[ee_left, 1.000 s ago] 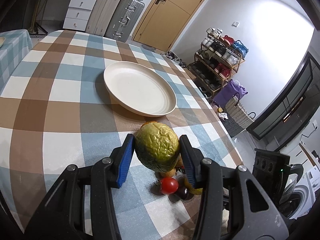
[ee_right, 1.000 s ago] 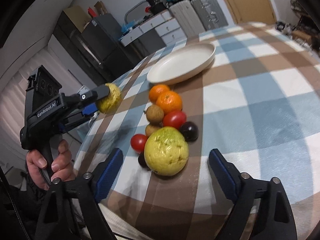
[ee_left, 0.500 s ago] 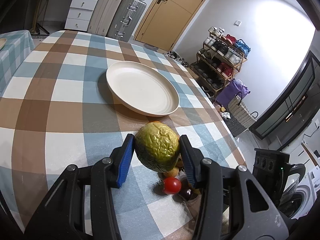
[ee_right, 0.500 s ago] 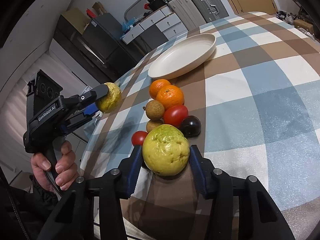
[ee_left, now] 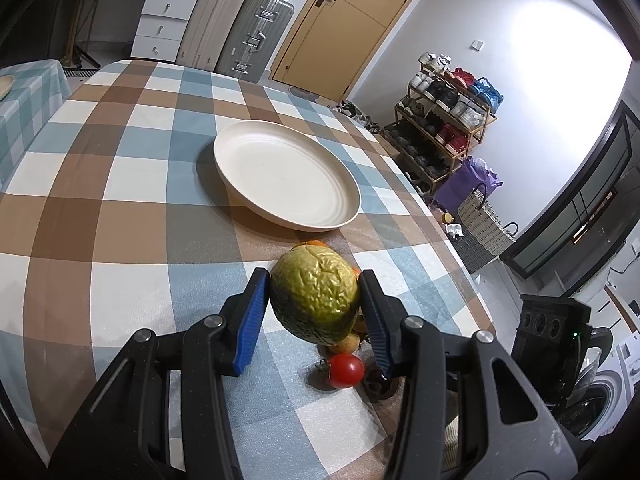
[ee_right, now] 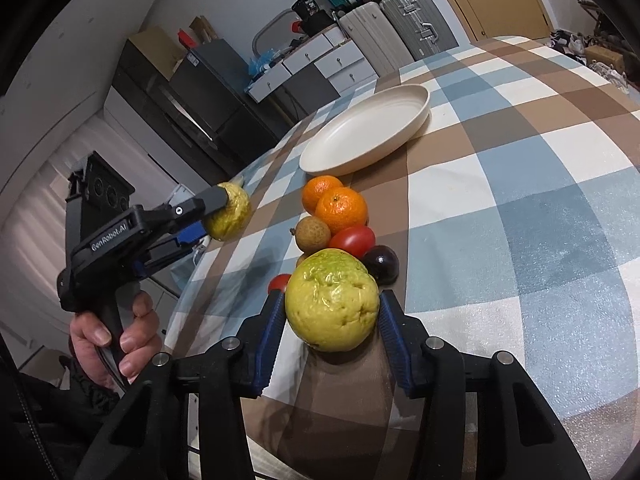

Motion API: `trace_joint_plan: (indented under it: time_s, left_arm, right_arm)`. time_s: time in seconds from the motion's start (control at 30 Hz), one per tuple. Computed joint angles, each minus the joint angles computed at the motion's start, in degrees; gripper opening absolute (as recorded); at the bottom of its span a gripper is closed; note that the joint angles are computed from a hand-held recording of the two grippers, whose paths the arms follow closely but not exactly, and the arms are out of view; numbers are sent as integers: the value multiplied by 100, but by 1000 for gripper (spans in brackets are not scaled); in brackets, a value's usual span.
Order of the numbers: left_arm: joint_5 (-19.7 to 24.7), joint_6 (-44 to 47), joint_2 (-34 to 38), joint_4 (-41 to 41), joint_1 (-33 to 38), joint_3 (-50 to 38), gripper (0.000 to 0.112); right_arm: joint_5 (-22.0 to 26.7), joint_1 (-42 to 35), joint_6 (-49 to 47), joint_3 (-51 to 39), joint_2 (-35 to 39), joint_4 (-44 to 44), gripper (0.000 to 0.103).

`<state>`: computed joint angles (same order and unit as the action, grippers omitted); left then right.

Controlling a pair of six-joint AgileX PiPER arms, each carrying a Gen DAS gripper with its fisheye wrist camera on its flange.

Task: Organize fruits
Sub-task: 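Hold the green citrus in the left tool while the right tool grasps the yellow guava, then carry both fruits onto the cream plate and open both tools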

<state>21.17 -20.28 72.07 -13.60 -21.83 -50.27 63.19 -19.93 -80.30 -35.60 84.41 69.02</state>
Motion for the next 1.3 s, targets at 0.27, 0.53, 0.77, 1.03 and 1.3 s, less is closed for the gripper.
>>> trace_joint_plan:
  time_s: [0.27,0.53,0.77,1.03,1.3]
  left_arm:
    - [-3,-21,25,71,36,-16,43]
    - [225,492,307,-85,379,-558,43]
    - [659,1196,1074,-453,912,-1682,43]
    - [1492,1646,2631,-606,1305,-3842,43]
    - [2591,1709,4493,-647,1535,-6383,43]
  right_arm:
    - [303,-276,-193,-79,-128,182,48]
    - [393,-197,105,-788,13,301,48]
    - [303,241,599,-2045,464,303,48]
    - [39,1041,1763,-4237,1646,-123,48]
    - [35,1710,3202,-6873,3367,-975,48]
